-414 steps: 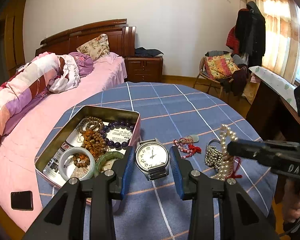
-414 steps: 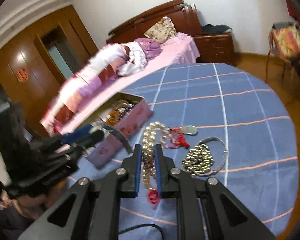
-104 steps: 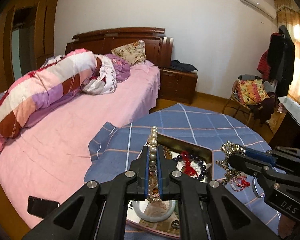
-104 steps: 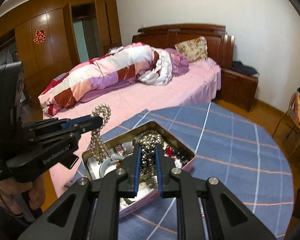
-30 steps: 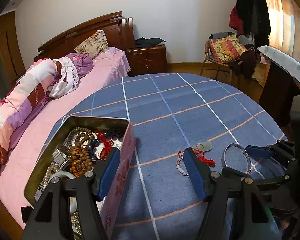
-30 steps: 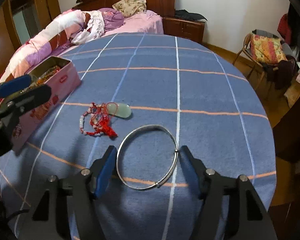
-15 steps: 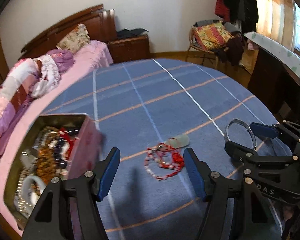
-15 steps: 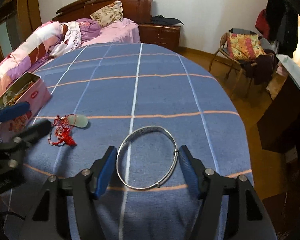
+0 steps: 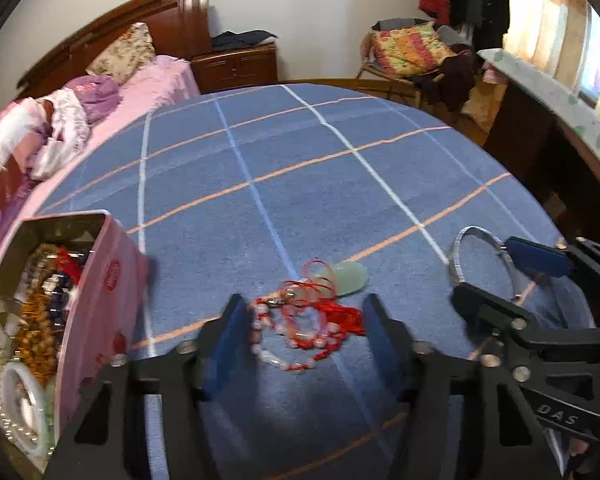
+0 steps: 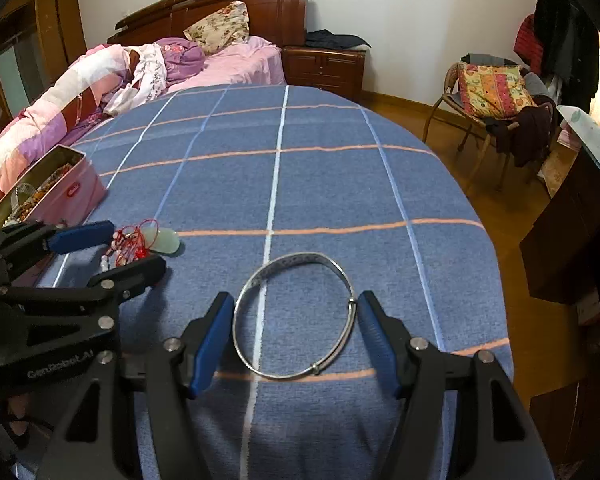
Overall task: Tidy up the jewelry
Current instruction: 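Grasp the red bead bracelet with the left tool while the right tool grasps the silver bangle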
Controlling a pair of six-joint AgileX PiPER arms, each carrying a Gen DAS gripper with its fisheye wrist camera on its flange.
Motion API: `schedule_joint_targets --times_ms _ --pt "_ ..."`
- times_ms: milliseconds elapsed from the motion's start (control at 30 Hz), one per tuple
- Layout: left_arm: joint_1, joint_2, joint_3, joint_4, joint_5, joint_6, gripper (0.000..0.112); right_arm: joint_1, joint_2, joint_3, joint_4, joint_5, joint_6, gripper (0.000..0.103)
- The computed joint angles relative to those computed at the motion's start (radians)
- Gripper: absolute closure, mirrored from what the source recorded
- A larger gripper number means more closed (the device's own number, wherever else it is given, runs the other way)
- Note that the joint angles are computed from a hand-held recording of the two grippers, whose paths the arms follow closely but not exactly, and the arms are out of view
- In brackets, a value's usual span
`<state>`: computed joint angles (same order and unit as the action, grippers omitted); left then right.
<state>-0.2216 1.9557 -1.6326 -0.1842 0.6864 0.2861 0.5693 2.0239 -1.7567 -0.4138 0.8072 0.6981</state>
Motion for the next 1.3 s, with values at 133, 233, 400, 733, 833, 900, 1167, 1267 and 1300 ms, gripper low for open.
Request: schedule_joint_targets --times_ms 133,233,400,733,833,900,1167,1267,1300 --pt "-0.007 -0.019 0.031 -0.018 -0.023 0.049 0.1 0.005 -0.001 0.002 -0.012 -0.001 0.007 0.037" --pt "-0.012 -0.031 0.052 0.01 -0.05 0.029 0.103 0.01 -0.004 0.007 -0.023 -0.005 0.018 0.037" --pt "0.003 -0.053 0.08 0.005 -0.092 0.012 0.105 0.019 -0.012 0.022 -0.047 -0.019 0.037 0.037" --pt "0.017 -0.112 0.15 -0.006 -0.172 0.024 0.106 0.03 -0.03 0.052 -0.079 -0.059 0.061 0.037" --pt "0.021 -0.138 0.172 -0.016 -0.19 0.036 0.106 0.04 -0.04 0.068 -0.105 -0.078 0.079 0.037" --pt "0.027 -0.168 0.196 -0.034 -0.208 0.052 0.106 0.05 -0.043 0.072 -0.121 -0.086 0.086 0.037" --pt "0.066 -0.241 0.226 -0.121 -0.216 0.123 0.106 0.08 -0.039 0.049 -0.133 -0.1 0.085 0.037" --pt "0.097 -0.266 0.235 -0.17 -0.209 0.158 0.106 0.097 -0.039 0.032 -0.137 -0.102 0.08 0.037" --pt "0.106 -0.273 0.238 -0.186 -0.207 0.171 0.106 0.102 -0.04 0.033 -0.139 -0.105 0.081 0.037"
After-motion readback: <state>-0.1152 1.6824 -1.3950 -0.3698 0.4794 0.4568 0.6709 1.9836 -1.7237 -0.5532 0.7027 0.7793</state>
